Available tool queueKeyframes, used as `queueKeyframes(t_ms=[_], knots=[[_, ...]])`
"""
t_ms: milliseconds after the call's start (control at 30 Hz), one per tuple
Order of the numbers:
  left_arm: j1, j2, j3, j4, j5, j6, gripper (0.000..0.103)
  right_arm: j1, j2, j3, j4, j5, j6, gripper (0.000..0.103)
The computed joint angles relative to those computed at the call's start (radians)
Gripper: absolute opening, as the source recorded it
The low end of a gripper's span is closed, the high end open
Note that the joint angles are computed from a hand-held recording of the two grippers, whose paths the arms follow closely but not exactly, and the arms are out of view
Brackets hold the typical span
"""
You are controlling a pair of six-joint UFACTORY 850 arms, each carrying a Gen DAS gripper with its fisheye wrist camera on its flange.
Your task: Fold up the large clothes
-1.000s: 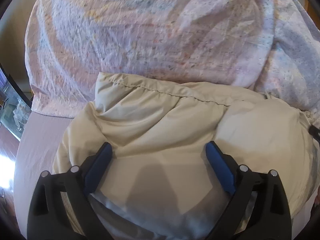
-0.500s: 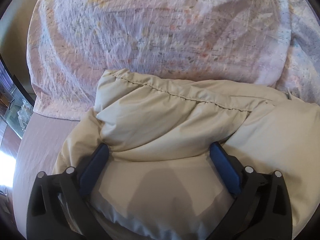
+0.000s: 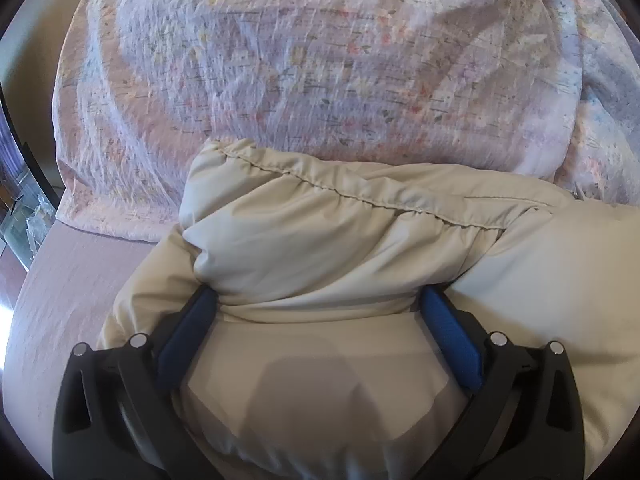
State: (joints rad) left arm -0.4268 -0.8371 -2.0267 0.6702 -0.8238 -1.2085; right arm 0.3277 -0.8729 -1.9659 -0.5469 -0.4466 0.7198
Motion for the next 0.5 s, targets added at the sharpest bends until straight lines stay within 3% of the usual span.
queueKeyframes(t_ms=[267, 500], knots=[[-0.003, 0.012, 0.032, 0.056, 0.027, -0.056, 0.101, 0.001, -0.032, -0.043, 0.0, 0.007, 0.0, 0.067], [-0.013, 0.019, 0.044, 0.072, 0.032, -0.082, 0.101, 0.0, 0.005, 0.007, -0.043, 0.018, 0.037, 0.067]])
